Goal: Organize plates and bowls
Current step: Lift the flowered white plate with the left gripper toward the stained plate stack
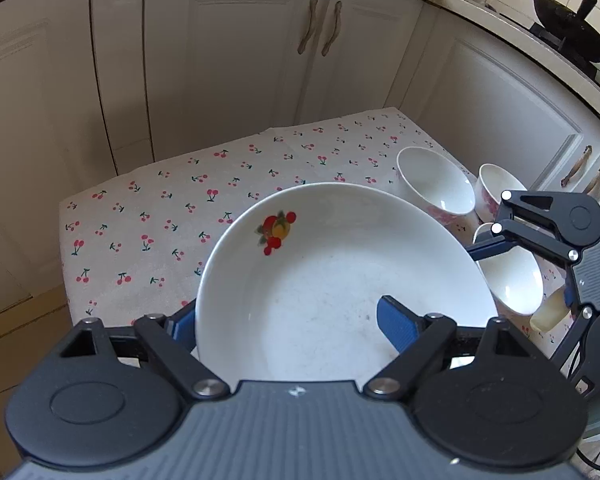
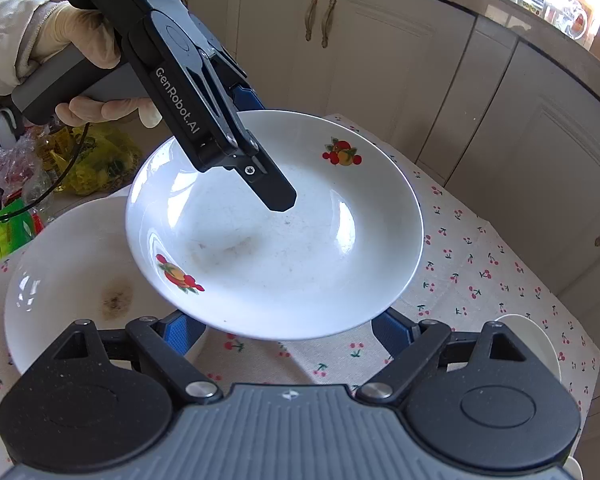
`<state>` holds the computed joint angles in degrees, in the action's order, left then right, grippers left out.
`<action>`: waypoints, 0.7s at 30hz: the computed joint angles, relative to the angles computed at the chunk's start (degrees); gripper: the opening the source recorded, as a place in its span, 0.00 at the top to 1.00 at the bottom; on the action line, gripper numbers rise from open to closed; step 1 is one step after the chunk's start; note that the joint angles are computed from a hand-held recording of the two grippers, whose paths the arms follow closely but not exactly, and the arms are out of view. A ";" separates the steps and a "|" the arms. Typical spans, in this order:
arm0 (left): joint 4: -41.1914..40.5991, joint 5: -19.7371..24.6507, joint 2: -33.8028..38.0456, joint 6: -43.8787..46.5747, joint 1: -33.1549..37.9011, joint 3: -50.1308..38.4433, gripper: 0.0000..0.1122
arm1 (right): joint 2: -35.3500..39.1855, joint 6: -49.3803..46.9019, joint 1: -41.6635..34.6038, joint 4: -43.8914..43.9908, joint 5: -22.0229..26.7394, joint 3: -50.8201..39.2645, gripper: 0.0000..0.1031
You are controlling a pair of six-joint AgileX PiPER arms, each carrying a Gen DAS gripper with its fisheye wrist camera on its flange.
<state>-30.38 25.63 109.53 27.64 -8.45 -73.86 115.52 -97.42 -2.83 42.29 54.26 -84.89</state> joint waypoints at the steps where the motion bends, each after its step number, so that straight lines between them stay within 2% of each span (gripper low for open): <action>1: -0.31 -0.53 -1.22 0.03 -0.19 1.49 0.22 | -0.77 -0.47 -0.18 0.34 -0.02 1.07 0.10; 14: -5.03 -7.24 -14.58 1.45 -3.44 20.16 0.22 | -12.26 -7.59 -3.36 3.88 0.29 17.26 0.10; 21: -9.31 -9.83 -18.52 4.22 -5.61 26.83 0.22 | -16.80 -9.82 -4.99 4.19 0.02 24.47 0.10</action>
<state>-39.70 15.80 91.02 31.86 -14.06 -47.03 98.72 -107.24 -7.82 46.48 54.28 -60.42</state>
